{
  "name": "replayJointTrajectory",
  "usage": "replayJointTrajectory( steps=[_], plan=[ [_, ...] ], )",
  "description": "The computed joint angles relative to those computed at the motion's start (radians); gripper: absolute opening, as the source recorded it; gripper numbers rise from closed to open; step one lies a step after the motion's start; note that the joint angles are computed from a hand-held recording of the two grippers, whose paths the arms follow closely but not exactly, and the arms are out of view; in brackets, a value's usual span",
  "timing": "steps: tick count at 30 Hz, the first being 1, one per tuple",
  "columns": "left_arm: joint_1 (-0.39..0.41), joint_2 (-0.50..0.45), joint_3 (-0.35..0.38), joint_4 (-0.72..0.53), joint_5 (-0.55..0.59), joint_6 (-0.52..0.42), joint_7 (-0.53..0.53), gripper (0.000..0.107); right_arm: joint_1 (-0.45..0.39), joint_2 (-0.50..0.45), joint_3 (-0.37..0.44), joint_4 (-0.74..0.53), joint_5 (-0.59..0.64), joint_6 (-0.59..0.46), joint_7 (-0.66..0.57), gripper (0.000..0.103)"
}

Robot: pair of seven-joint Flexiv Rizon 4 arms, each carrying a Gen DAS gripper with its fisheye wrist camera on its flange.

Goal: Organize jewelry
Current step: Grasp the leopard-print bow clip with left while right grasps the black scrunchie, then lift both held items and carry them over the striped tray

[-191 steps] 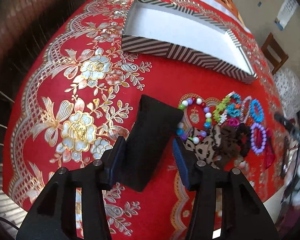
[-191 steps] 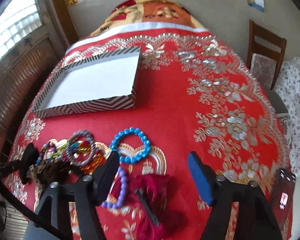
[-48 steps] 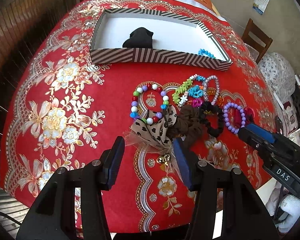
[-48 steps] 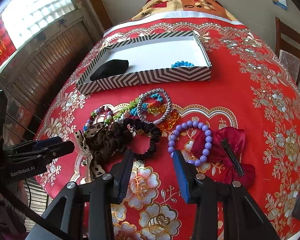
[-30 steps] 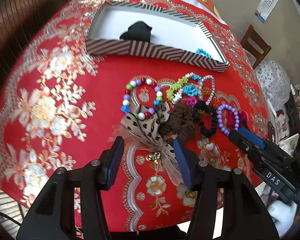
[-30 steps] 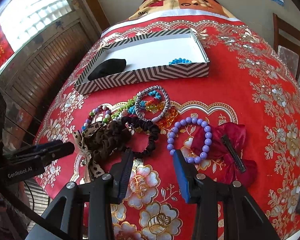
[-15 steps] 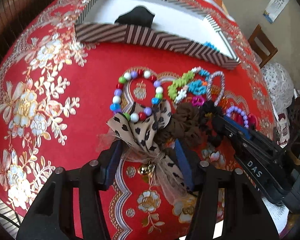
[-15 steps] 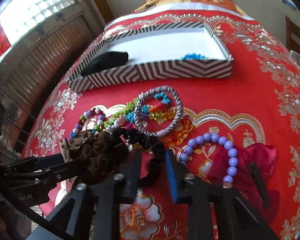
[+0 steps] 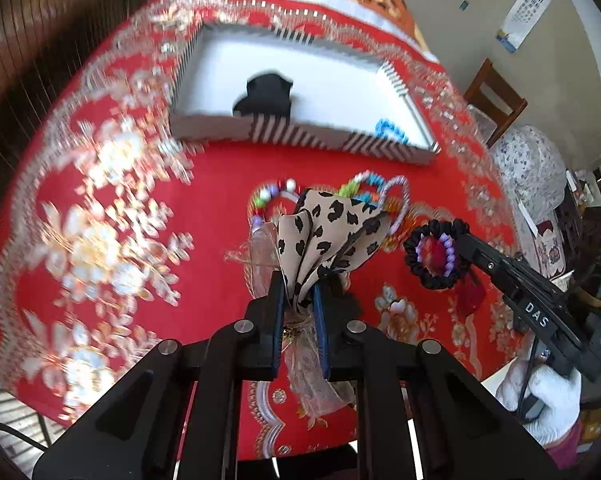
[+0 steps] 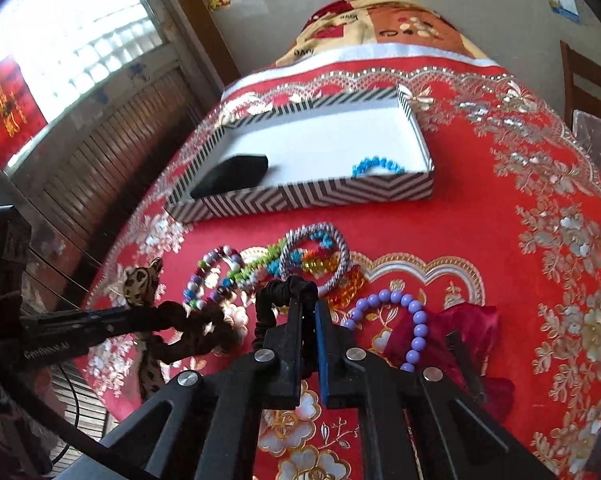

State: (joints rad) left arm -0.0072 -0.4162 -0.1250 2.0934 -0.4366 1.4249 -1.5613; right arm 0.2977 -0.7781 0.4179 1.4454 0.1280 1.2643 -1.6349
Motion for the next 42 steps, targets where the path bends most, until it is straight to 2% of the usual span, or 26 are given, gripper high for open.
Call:
replayJointTrajectory(
  steps=[5,8,17,20,22,23,24,26,28,30,32,34,36,38,42],
  plan=[
    [0.018,0.033,0.007,-0.016,-0.015,-0.014,0.008,0.012,-0.02,0.0,0.022,-0.039,0.021,-0.016,-0.022,0.005],
    [-0.002,0.031,0.046,-0.049,0.018,-0.009,-0.009,0.012,-0.009,-0.008,0.006,-0.068,0.022,-0.02,-0.017,0.005],
    [-0.035,-0.051,0.125,-0.255,0.126,-0.081,-0.068,0.011,0.016,-0.075,-0.042,-0.234,-0.003,-0.085,-0.001,0.005],
    [-0.036,-0.065,0.143,-0.272,0.153,-0.098,-0.091,0.012,0.018,-0.096,-0.048,-0.288,-0.003,-0.121,-0.007,0.005],
    [-0.004,-0.076,0.113,-0.263,0.131,-0.125,-0.076,0.024,0.017,-0.108,-0.045,-0.318,0.001,-0.146,-0.027,0.005],
    [0.014,-0.086,0.092,-0.254,0.109,-0.134,-0.068,0.044,0.019,-0.114,-0.049,-0.329,0.003,-0.156,-0.032,0.005],
    [0.022,-0.093,0.082,-0.248,0.098,-0.138,-0.062,0.058,0.02,-0.122,-0.049,-0.344,0.008,-0.173,-0.036,0.005],
    [0.022,-0.112,0.081,-0.238,0.09,-0.154,-0.065,0.058,0.021,-0.133,-0.048,-0.367,0.02,-0.206,-0.045,0.005],
    [-0.002,-0.141,0.111,-0.248,0.108,-0.177,-0.103,0.058,0.029,-0.143,-0.057,-0.385,0.026,-0.232,-0.054,0.005],
    [-0.024,-0.176,0.145,-0.267,0.13,-0.19,-0.158,0.058,0.032,-0.152,-0.057,-0.4,0.036,-0.261,-0.067,0.005],
    [-0.021,-0.201,0.146,-0.279,0.137,-0.187,-0.179,0.057,0.036,-0.158,-0.059,-0.412,0.047,-0.282,-0.078,0.005],
    [-0.029,-0.227,0.163,-0.302,0.161,-0.197,-0.2,0.039,0.039,-0.161,-0.063,-0.417,0.059,-0.295,-0.086,0.005],
    [-0.015,-0.241,0.145,-0.314,0.168,-0.195,-0.183,0.021,0.042,-0.161,-0.064,-0.419,0.07,-0.303,-0.096,0.005],
    [-0.014,-0.243,0.144,-0.32,0.176,-0.197,-0.179,0.013,0.043,-0.158,-0.065,-0.415,0.081,-0.303,-0.105,0.005],
    [0.017,-0.203,0.105,-0.296,0.161,-0.189,-0.138,0.011,0.043,-0.15,-0.07,-0.406,0.095,-0.293,-0.111,0.005]
  ],
)
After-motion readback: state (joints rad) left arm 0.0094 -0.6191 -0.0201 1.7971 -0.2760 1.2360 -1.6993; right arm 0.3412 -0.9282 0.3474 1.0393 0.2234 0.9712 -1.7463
